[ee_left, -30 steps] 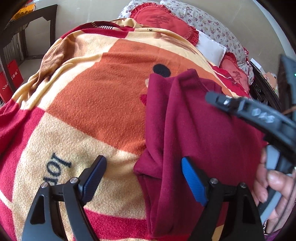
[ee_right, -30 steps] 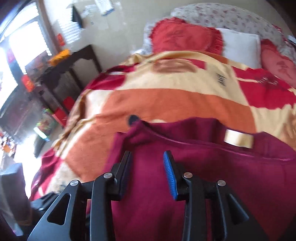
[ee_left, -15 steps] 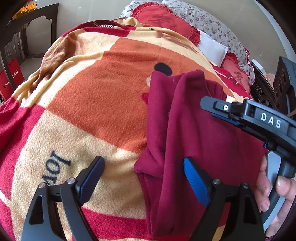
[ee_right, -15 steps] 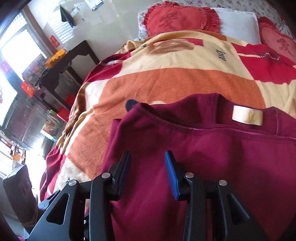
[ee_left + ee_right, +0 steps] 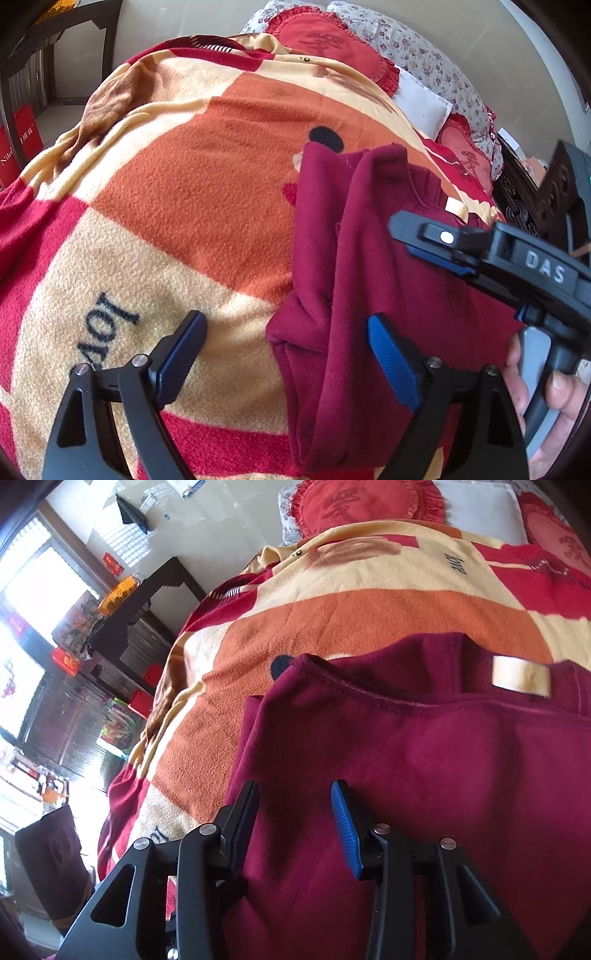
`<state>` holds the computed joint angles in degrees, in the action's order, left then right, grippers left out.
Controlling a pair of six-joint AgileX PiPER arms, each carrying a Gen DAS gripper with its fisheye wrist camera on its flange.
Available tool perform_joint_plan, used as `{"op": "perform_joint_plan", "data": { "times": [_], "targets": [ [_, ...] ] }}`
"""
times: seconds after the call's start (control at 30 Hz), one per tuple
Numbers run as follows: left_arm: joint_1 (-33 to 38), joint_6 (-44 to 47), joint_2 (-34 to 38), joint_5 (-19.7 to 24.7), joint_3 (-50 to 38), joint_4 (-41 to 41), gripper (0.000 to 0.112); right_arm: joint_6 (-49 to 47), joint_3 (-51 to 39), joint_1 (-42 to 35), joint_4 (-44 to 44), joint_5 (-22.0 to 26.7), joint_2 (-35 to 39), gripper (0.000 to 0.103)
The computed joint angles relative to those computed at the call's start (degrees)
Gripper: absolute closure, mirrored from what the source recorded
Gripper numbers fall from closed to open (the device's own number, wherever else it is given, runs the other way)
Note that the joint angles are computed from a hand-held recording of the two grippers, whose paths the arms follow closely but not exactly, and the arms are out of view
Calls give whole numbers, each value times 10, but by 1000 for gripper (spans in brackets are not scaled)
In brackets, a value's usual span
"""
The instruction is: Fold small clothes
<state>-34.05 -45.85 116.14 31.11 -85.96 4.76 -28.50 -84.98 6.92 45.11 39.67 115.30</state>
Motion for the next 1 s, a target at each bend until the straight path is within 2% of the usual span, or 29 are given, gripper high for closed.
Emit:
{"op": "perform_joint_plan", "data": {
  "times": [0.1, 0.2, 0.33, 0.37, 0.4, 0.47, 0.5, 0.53, 0.67, 0.8, 0.9, 1.0],
  "targets": [
    [0, 0, 3, -2, -5, -10, 21, -26, 53, -19, 38, -11, -34, 77],
    [-2, 4, 7, -14, -7, -26, 21, -96, 132, -54, 120, -9, -75, 76],
    [5, 21, 11, -60, 6, -79, 25, -120, 184, -88, 141, -2, -101, 74],
    [8, 36, 10, -74, 11, -103, 32, -119, 189, -96, 137, 1, -105, 74],
    [12, 53, 11, -79, 10, -125, 54, -122, 194, -105, 136, 5, -109, 74],
    [14, 38, 14, -70, 2, -122, 60, -131, 203, -119, 142, 7, -118, 74],
    [13, 33, 10, -74, 5, -120, 71, -137, 206, -127, 148, 10, -122, 73],
    [8, 20, 5, -75, 5, -103, 76, -141, 206, -133, 153, 13, -124, 73],
    [-37, -106, -20, -53, -7, 73, 80, -153, 189, -151, 177, 40, -125, 67],
    [-89, -169, -35, -27, -30, 208, 81, -143, 131, -155, 207, 95, -94, 48],
    [-113, -160, -30, -11, -52, 232, 81, -83, 29, -136, 158, 161, -42, 45],
    [-127, -158, -26, -9, -60, 239, 81, -10, -83, -101, 85, 201, 8, 42]
  ]
}}
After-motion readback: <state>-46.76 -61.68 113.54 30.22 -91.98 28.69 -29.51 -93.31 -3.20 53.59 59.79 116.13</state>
